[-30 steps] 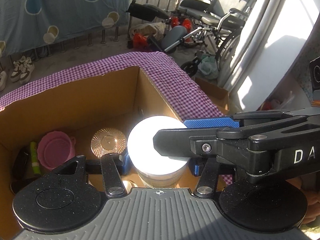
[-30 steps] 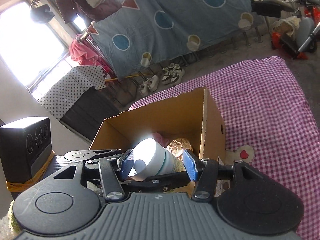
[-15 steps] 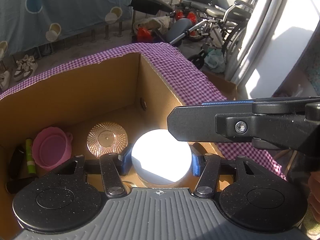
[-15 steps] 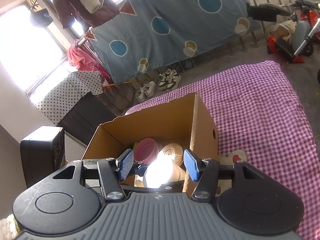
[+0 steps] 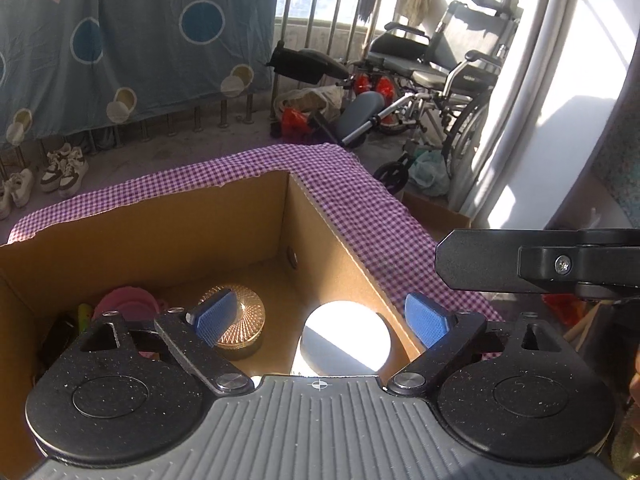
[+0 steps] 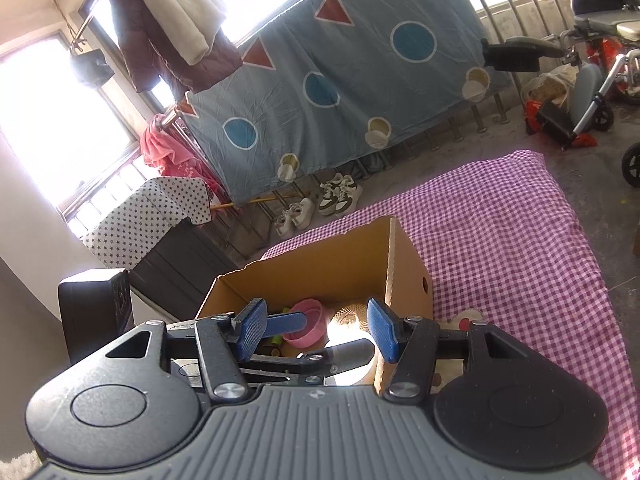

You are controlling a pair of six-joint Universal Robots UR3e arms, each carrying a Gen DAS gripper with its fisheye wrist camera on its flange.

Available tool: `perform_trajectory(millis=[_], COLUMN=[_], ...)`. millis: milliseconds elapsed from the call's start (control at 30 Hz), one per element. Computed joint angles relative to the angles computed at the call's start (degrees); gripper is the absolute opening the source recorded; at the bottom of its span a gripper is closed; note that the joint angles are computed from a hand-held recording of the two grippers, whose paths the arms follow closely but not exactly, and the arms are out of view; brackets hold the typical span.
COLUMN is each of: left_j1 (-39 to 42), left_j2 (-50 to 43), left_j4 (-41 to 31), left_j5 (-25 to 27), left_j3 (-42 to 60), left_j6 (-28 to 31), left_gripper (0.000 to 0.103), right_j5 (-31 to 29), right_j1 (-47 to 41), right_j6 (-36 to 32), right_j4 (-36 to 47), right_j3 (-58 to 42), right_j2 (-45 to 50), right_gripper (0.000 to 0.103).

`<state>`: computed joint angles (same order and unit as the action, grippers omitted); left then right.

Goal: Organize rigid objects

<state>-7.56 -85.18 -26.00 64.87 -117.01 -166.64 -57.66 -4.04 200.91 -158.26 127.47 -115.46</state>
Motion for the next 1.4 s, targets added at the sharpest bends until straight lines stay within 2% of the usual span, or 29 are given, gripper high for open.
perform_trajectory(millis=[167,233,367,433,533,700,800,900,1033,1167,1233,1333,1400], left_j1=[1.65,3.26,8.28,11.45,11.27,4.31,6.93,9.06,13.28,20.74,20.38,16.67,16.66], left_j2=[7.49,11.35,21.20,27.43,33.59,34.49,36.41,37.18,38.19,44.02,43.30,40.68,40.55], left_j4=[1.06,0.40,-4.02,-7.70,-8.51,-2.39,-4.55,-7.00,-9.87,-18.09,-18.55,-15.00,-15.03], left_j5=[-2.46,-4.21,-7.51,-8.52,-2.08,15.64,15.42,15.61,12.84,6.89,8.05,13.35,13.76], left_j3=[-3.89,-5.82,-10.18,-12.65,-15.37,-18.78,-20.42,-21.59,-22.47,-23.01,-22.42,-22.63,-22.62], left_j6=[0.40,0.70,2.01,3.07,1.55,-3.21,-3.05,-2.90,-2.66,-2.41,-2.54,-3.68,-3.32], left_gripper=[0.099,0.102,0.102,0.102,0.103,0.103,0.103,0.103,0.103,0.102,0.102,0.102,0.102], right_j5=[-2.85,-5.43,-12.90,-17.82,-27.42,-43.15,-51.73,-57.00,-60.12,-60.56,-60.72,-60.51,-60.32], right_j1=[1.66,3.49,9.53,13.79,22.02,36.97,44.28,48.30,50.20,50.34,50.22,49.54,49.21], right_j6=[2.13,3.62,6.80,8.82,11.26,13.11,13.77,14.96,15.93,16.83,17.18,16.82,16.46], right_j4=[2.53,2.74,2.67,1.60,-0.21,-3.01,-2.57,0.95,5.25,8.00,8.94,9.81,10.15], right_j3=[1.13,1.36,1.37,1.23,0.30,-4.48,-9.03,-13.61,-17.68,-20.95,-22.34,-24.20,-25.02], right_j2=[-6.88,-9.49,-12.46,-12.28,-9.90,0.77,8.70,14.84,19.98,23.68,24.93,26.75,27.73], right_gripper=[0.061,0.067,0.070,0.076,0.082,0.101,0.103,0.103,0.103,0.103,0.103,0.103,0.103])
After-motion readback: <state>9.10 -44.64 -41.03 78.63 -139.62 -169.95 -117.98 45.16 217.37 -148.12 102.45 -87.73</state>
